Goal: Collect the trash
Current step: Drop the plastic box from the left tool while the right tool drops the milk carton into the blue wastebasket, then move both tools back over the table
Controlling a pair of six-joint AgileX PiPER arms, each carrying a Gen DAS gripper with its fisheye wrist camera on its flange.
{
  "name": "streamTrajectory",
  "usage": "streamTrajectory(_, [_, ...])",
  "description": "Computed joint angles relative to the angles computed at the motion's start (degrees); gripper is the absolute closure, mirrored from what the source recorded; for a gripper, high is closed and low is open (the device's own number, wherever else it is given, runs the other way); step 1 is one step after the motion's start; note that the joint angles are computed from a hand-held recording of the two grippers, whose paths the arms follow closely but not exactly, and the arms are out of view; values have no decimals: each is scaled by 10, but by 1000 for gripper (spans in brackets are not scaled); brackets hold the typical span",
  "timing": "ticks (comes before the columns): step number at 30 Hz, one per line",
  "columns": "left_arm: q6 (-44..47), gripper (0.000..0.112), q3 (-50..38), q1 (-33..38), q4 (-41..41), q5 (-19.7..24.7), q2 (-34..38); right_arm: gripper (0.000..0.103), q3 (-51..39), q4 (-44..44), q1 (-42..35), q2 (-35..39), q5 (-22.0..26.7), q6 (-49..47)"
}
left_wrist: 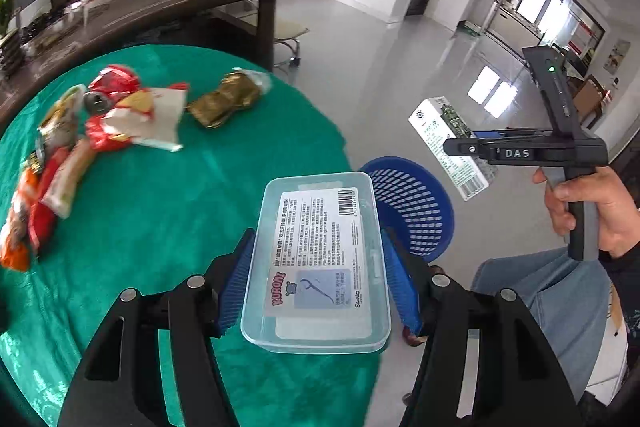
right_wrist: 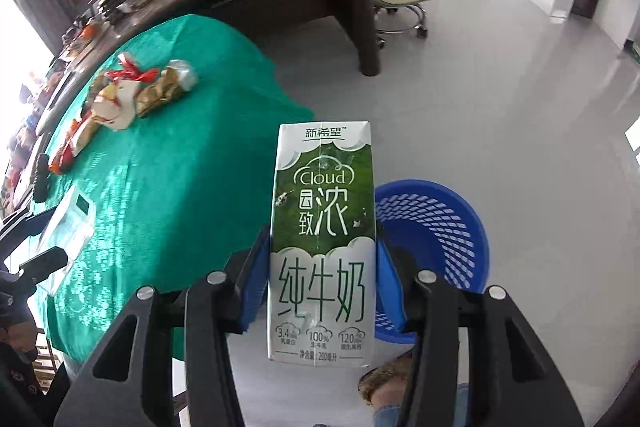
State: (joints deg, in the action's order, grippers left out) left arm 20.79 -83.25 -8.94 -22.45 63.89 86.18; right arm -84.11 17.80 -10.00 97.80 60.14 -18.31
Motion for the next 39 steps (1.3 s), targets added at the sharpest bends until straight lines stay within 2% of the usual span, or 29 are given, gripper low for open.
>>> streamTrajectory(8, [-134, 51, -140, -190, 42, -51, 181, 56, -7, 49, -124, 82, -17, -90])
streamTrajectory(12, [-166, 51, -222, -232, 53, -53, 277, 56, -18, 73, -151, 115, -23, -106])
streamTrajectory(18, [-176, 50, -300, -258, 49, -69, 381, 55, -43, 95, -175, 157, -9, -116])
streamTrajectory(20, [-171, 49, -299, -267, 51, -89, 394, 37, -46, 104, -182, 169, -5, -116])
streamTrajectory(21, [-173, 34, -292, -272, 57, -103, 395, 21, -48, 105, -185, 171, -8, -111])
streamTrajectory(22, [-178, 17, -279, -274, 66, -119, 389, 20, -49, 106, -188, 170, -8, -108])
streamTrajectory(24, [-184, 15, -223, -278, 86, -182, 357, 20, -49, 119, -196, 162, -8, -116])
streamTrajectory(27, [-178, 14, -164, -277, 89, -239, 309, 19, -42, 148, -208, 143, -22, -130])
streamTrajectory(29, [-159, 14, -110, -274, 74, -291, 262, 15, -18, 179, -216, 110, -41, -152])
streamTrajectory(30, [-159, 14, -93, -273, 75, -301, 241, 11, 2, 199, -218, 87, -59, -173])
streamTrajectory(32, [-202, 14, -71, -274, 114, -297, 202, 5, 57, 247, -219, 32, -101, -237])
streamTrajectory(35, [-274, 14, -41, -279, 176, -255, 145, 5, 134, 291, -196, -41, -175, -316])
streamTrajectory(36, [-288, 14, -25, -278, 189, -243, 126, 5, 154, 289, -180, -63, -198, -329])
streamTrajectory(39, [-323, 14, 60, -265, 226, -248, 49, 5, 193, 270, -129, -110, -238, -341])
